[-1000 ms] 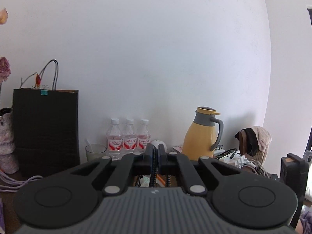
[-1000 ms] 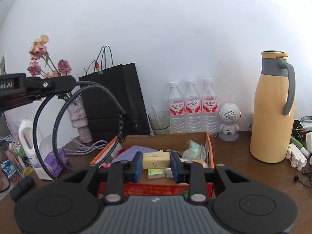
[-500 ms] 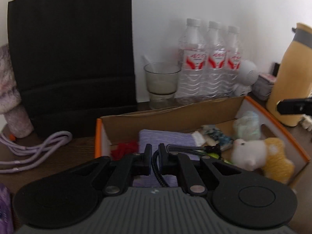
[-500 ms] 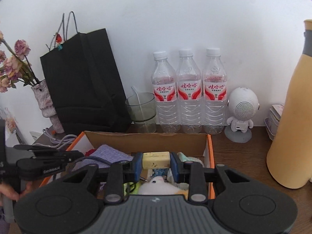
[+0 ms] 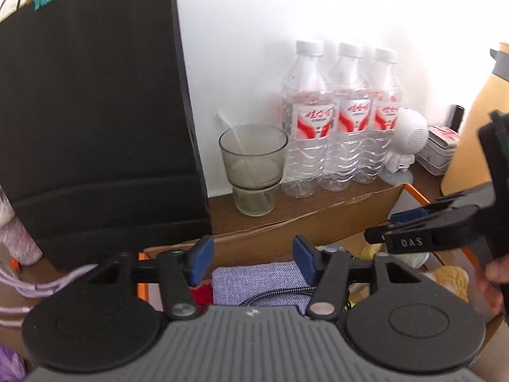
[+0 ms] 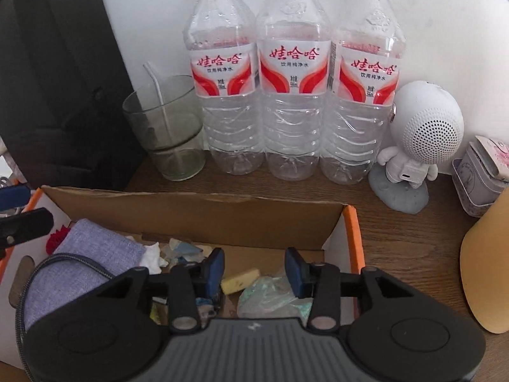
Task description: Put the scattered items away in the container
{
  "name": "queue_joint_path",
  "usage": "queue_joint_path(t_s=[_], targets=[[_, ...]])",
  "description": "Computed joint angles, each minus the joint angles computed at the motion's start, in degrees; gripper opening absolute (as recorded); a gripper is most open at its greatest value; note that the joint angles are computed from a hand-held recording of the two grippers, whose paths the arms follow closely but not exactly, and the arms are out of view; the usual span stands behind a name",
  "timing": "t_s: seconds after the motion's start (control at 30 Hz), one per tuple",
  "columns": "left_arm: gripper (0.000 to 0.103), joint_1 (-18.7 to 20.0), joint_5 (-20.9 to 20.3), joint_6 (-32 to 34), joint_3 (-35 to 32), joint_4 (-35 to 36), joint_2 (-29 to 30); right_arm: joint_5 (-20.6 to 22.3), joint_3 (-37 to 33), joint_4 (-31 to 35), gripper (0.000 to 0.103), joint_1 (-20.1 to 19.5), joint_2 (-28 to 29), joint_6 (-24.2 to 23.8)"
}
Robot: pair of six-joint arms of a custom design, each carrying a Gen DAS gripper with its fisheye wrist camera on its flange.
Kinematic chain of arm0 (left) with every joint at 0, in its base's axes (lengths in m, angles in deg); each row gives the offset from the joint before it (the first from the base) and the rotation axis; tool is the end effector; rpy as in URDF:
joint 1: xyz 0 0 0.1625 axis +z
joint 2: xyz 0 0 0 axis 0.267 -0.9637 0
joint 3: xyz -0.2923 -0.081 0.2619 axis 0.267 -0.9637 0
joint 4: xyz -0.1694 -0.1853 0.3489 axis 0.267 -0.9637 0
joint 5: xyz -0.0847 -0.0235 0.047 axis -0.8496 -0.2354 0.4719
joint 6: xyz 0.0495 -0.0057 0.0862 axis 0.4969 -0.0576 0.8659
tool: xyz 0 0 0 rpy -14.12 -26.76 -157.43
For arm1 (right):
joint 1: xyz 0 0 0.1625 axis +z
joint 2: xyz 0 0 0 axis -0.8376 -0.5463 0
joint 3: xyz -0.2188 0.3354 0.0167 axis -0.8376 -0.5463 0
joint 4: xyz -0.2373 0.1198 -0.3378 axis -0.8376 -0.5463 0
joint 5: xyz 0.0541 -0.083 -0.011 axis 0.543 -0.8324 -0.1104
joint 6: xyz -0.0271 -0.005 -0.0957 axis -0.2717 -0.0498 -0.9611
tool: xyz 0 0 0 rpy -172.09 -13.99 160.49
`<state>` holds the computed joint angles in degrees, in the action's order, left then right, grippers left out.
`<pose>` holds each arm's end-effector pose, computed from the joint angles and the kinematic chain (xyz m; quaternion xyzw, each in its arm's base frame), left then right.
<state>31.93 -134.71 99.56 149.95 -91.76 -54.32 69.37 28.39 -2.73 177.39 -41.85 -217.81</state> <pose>-0.1412 -0.4340 0.2818 0.4025 0.8449 -0.2621 0.2355 0.3087 -0.4211 0.0756 0.0313 -0.8755 0.3330 0.3487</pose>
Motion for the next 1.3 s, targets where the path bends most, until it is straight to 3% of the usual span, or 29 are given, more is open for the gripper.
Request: queue_joint_path(t_s=[0.03, 0.07, 0.1, 0.17, 0.27, 0.33, 0.4, 0.53, 0.67, 0.77, 0.9, 1.07, 1.17, 1.3], targets=[[0.064, 0.25, -0.24, -1.76, -0.66, 0.97, 0.81, -0.79, -0.38, 1.54, 0.042, 0.21, -0.23, 1.31], [0.076, 0.41, -0.70, -4.03, -1.28, 2.50, 0.95, -1.18, -0.43, 2.29, 0.045, 0.57, -0.62, 2.26], [0.080, 0.52, -1.30, -5.94, -1.84, 4.31, 0.78, -1.23, -0.93, 3.90, 0.048, 1.09, -0.85, 3.94], [0.083, 0.13, -1.60, -9.54, -2.58, 8.10, -0.22, -1.88, -1.86, 7.18, 0.063, 2.23, -1.60, 7.52], [0.099, -0.85, -1.02, -17.61, -4.14, 15.81, -1.82, -6.92, -4.07, 15.06, 0.083, 3.25, -1.95, 13.58], [0.099, -0.99, -1.50, -23.73, -6.15, 22.73, -2.36, -11.89, -5.29, 20.40, 0.085, 3.20, -1.88, 18.10], [0.102, -2.00, 0.29, -30.39, -7.57, 30.12, -3.44, -13.80, -5.98, 24.47, 0.085, 3.69, -1.40, 22.38], [0.103, -4.50, 2.33, -39.66, -8.75, 43.87, -6.49, -12.51, -6.85, 32.21, 0.087, 6.40, 0.66, 31.30], [0.103, -7.89, 4.55, -44.44, -7.49, 51.07, -11.00, -10.98, -5.23, 33.11, 0.087, 10.02, 0.38, 35.38], [0.103, -12.44, 9.31, -47.05, -4.32, 54.12, -15.53, -5.96, -4.42, 33.28, 0.087, 13.85, 2.03, 37.79], [0.103, -21.29, 17.11, -43.30, 6.58, 49.11, -29.61, 3.04, -0.32, 25.15, 0.088, 19.27, 2.70, 34.65], [0.103, -30.95, 21.36, -46.91, 15.73, 53.33, -47.30, 14.06, 8.20, 3.92, 0.088, 23.31, 1.34, 20.58], [0.103, -34.06, 22.07, -48.00, 17.79, 56.80, -53.91, 15.18, 12.74, -6.81, 0.088, 24.53, -0.76, 14.19], [0.103, -36.21, 21.41, -50.33, 17.84, 61.94, -58.22, 17.23, 14.03, -9.54, 0.088, 26.23, -0.33, 14.58]])
